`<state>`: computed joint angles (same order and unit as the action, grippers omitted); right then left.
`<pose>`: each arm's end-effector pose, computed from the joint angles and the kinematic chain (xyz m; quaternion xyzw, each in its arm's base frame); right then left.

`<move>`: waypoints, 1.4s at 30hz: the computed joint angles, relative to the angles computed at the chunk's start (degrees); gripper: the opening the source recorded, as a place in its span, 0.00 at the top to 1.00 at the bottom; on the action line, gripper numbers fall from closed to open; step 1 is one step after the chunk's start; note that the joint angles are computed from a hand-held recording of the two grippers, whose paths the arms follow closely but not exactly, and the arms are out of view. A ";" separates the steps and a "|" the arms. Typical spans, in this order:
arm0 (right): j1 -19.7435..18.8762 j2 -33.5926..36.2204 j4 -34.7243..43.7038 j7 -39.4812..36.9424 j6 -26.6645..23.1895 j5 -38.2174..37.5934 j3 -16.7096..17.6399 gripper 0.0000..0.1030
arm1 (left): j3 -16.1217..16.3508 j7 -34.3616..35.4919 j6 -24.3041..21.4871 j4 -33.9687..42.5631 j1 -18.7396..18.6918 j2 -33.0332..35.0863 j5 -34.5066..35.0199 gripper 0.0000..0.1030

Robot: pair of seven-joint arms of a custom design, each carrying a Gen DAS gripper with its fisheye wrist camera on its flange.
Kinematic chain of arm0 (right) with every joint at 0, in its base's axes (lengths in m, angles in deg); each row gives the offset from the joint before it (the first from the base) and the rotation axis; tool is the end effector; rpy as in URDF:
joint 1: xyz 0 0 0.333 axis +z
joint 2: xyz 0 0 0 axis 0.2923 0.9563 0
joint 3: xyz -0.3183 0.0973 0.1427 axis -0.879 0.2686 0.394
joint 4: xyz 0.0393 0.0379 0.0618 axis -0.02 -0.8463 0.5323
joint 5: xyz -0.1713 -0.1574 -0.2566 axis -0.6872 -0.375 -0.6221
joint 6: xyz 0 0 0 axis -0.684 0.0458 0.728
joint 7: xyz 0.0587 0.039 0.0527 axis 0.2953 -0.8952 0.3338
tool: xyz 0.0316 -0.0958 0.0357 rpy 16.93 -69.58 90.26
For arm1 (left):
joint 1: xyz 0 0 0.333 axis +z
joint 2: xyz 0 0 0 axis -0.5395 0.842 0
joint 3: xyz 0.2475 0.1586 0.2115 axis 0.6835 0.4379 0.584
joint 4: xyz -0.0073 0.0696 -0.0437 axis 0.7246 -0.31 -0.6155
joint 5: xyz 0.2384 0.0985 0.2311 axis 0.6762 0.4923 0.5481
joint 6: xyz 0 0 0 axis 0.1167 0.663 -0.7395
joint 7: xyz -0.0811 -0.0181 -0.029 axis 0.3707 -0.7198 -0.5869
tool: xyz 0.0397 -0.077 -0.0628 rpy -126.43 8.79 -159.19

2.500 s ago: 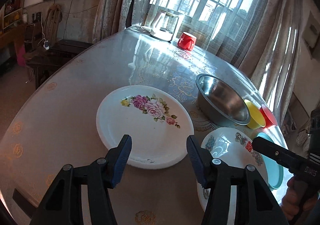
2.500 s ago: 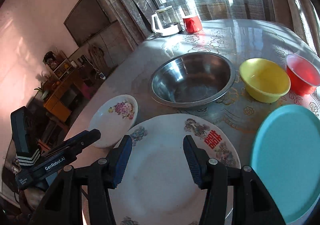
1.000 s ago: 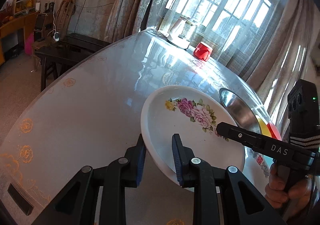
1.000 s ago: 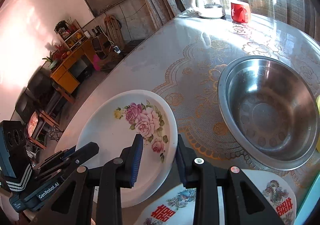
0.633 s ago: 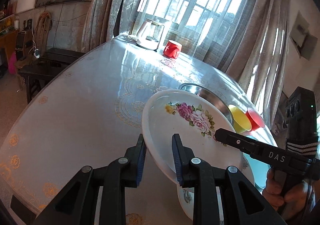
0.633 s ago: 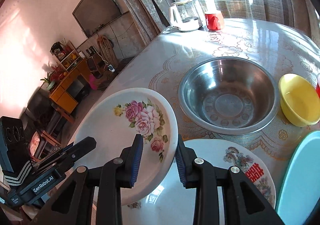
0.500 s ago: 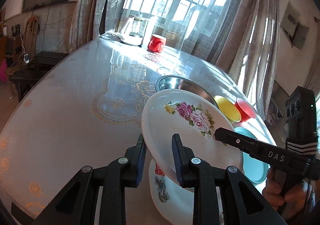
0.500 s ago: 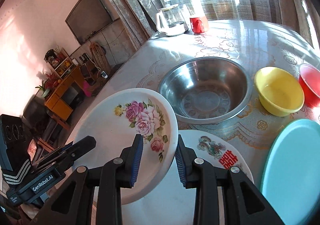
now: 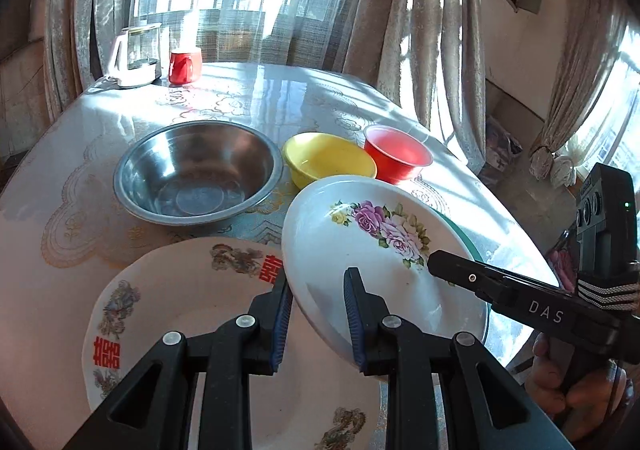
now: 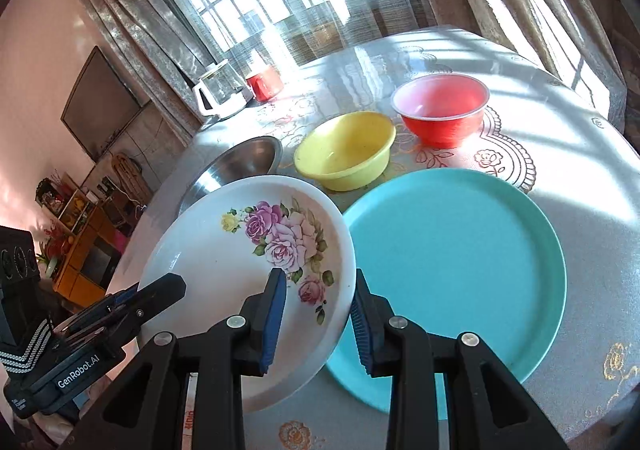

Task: Organize plates and bowls
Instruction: 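Carry the rose plate with the left gripper and lower it onto the teal plate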

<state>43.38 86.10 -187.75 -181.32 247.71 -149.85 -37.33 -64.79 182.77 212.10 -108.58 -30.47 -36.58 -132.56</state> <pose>0.5280 0.2971 0.4026 -0.4216 0.8103 -0.1898 0.3601 0.5986 -0.1116 0.4220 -0.3742 0.8392 -0.3926 0.0398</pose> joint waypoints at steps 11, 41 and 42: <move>-3.75 -4.02 -9.48 10.51 -2.40 -3.10 1.34 0.68 | -1.86 -7.44 4.24 -0.69 -5.51 1.92 10.26 0.75; -1.35 -3.18 -10.06 -0.75 -12.47 5.75 1.22 0.73 | -9.82 -25.51 17.79 -2.73 -3.42 6.98 31.10 0.65; -1.32 -3.33 -10.29 0.04 -12.30 5.21 1.31 0.73 | -10.00 -25.64 17.93 -2.80 -3.25 6.98 31.29 0.65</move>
<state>42.06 82.77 -198.04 -181.29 235.40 -144.64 -36.03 -74.79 157.13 230.03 -111.37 -33.73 -29.60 -101.27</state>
